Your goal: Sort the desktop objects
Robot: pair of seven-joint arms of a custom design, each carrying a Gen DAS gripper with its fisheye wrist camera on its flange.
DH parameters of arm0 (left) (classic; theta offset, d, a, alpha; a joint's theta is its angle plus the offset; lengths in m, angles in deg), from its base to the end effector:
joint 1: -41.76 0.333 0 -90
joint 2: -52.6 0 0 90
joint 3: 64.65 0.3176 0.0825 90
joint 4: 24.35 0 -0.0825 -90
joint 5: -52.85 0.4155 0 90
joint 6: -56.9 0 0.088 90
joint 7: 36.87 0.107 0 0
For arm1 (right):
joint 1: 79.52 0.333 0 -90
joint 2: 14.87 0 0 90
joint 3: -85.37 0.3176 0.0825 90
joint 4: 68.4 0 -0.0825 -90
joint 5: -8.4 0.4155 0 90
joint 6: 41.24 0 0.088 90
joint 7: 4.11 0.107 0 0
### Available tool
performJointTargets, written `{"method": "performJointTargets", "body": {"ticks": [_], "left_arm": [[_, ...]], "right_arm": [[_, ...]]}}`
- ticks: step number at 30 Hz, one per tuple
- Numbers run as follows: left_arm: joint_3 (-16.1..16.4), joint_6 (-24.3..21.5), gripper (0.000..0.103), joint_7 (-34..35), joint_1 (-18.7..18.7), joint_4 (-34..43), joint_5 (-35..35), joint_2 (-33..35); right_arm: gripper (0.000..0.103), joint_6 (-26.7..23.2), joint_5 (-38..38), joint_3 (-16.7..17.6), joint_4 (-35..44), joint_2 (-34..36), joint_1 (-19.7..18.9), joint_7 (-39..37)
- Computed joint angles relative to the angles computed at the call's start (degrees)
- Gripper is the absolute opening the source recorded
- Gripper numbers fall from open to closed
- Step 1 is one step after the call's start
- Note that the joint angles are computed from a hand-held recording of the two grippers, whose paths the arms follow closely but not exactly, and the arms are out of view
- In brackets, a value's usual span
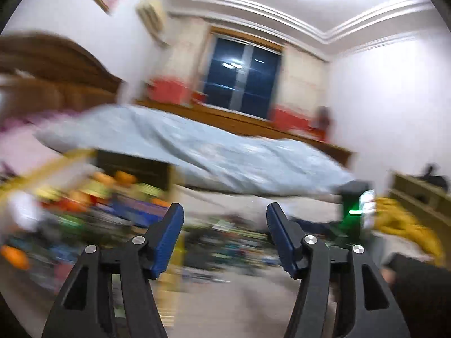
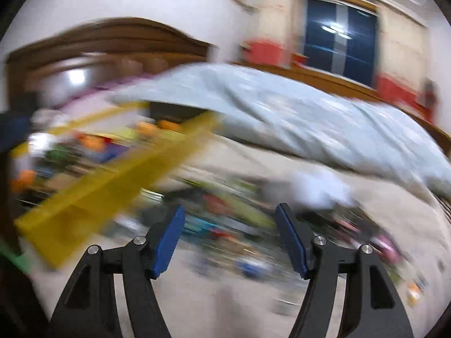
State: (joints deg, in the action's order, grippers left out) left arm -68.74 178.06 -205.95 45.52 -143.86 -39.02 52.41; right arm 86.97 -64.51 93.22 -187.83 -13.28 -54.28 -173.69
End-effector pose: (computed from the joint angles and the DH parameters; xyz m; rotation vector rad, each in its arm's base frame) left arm 0.5985 -0.0495 0.4566 -0.8793 2.1912 -1.8582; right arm 0.5195 0.3042 0.4276 -1.3459 1.9874 -1.1947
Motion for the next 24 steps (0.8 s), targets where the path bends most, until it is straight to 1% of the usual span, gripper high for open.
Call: {"method": "performJointTargets", "body": {"ticks": [1,2,3,4,5,6,7,8,9,10,11,12,14,15,16,17,18,20,21,22,24], "left_arm": [[-0.5,0.8,0.063,0.0,-0.5,-0.2,0.9,0.0],[-1.4,2.7,0.063,0.5,-1.4,-0.3,2.2,0.1],[-2.6,6.9,0.063,2.0,-2.8,-0.6,3.4,0.2],[-3.3,10.0,0.063,2.8,-3.8,-0.8,4.0,0.5],[-3.6,11.7,0.063,2.9,-4.5,-0.8,4.7,0.8],[-4.3,14.1,0.063,1.5,-5.5,-0.3,7.0,1.9],[-4.5,14.7,0.063,-0.1,-5.9,0.1,8.9,2.7],[-4.8,15.2,0.063,-3.4,-6.5,0.9,13.0,4.0],[-5.4,16.2,0.063,-8.5,-7.3,2.3,18.5,5.9],[-5.7,16.6,0.063,-10.5,-7.5,2.5,20.7,6.6],[-6.2,17.7,0.063,-14.9,-8.4,3.6,25.6,8.2],[-6.6,18.7,0.063,-17.0,-8.7,3.9,28.2,8.9],[-7.6,21.0,0.063,-16.8,-8.8,3.6,28.6,9.4],[-8.4,23.1,0.063,-15.1,-9.0,3.5,26.9,9.7],[-8.9,24.6,0.063,-14.0,-9.1,3.5,25.8,9.9],[-9.1,25.5,0.063,-13.6,-9.0,3.3,25.8,9.8],[-9.2,26.2,0.062,-14.8,-9.4,3.7,27.1,10.5],[-9.1,26.5,0.055,-20.0,-10.1,5.8,32.6,12.6],[-9.0,27.2,0.054,-23.3,-10.7,6.3,36.0,13.4],[-9.4,28.0,0.053,-24.4,-10.7,6.5,37.3,13.7],[-10.4,28.1,0.053,-24.5,-10.2,6.7,37.7,13.9]], "right_arm": [[0.067,0.9,1.5,-0.5,-3.7,-2.5,-0.5,3.0],[0.066,2.6,1.4,-0.7,-7.0,-4.5,-1.1,6.0],[0.065,4.1,1.2,-0.6,-9.4,-6.1,-1.8,7.8],[0.065,6.1,0.8,-0.5,-11.6,-7.3,-2.3,8.3],[0.065,8.0,-0.1,-0.2,-13.1,-8.1,-2.8,7.8],[0.065,9.8,-0.3,0.1,-14.1,-8.4,-3.1,6.1],[0.065,11.5,0.8,0.1,-14.4,-8.3,-3.5,4.0],[0.065,12.4,1.8,0.3,-14.5,-8.2,-3.8,2.6],[0.065,12.1,2.3,0.6,-13.9,-7.8,-4.0,1.7],[0.065,12.2,2.2,0.8,-13.8,-7.7,-4.2,1.4],[0.065,12.9,2.7,0.7,-13.7,-7.4,-4.5,1.0],[0.065,13.4,4.1,0.6,-13.7,-7.0,-4.6,-0.1],[0.065,13.3,10.2,0.0,-12.2,-5.1,-4.8,-5.8],[0.065,12.8,13.4,-0.2,-11.2,-3.8,-4.8,-8.8],[0.065,12.0,14.7,-0.2,-10.4,-3.0,-4.7,-10.3],[0.065,11.8,14.6,-0.4,-10.0,-2.5,-4.7,-10.4],[0.062,11.7,14.6,-0.5,-9.8,-2.4,-4.6,-10.6],[0.057,13.0,14.5,-0.9,-10.1,-2.2,-4.7,-10.6],[0.055,13.6,14.4,-1.0,-10.2,-2.2,-4.7,-10.7],[0.053,14.0,14.3,-1.1,-10.4,-2.3,-4.7,-10.6],[0.047,14.5,14.0,-1.1,-10.6,-2.4,-4.7,-10.7]]}}
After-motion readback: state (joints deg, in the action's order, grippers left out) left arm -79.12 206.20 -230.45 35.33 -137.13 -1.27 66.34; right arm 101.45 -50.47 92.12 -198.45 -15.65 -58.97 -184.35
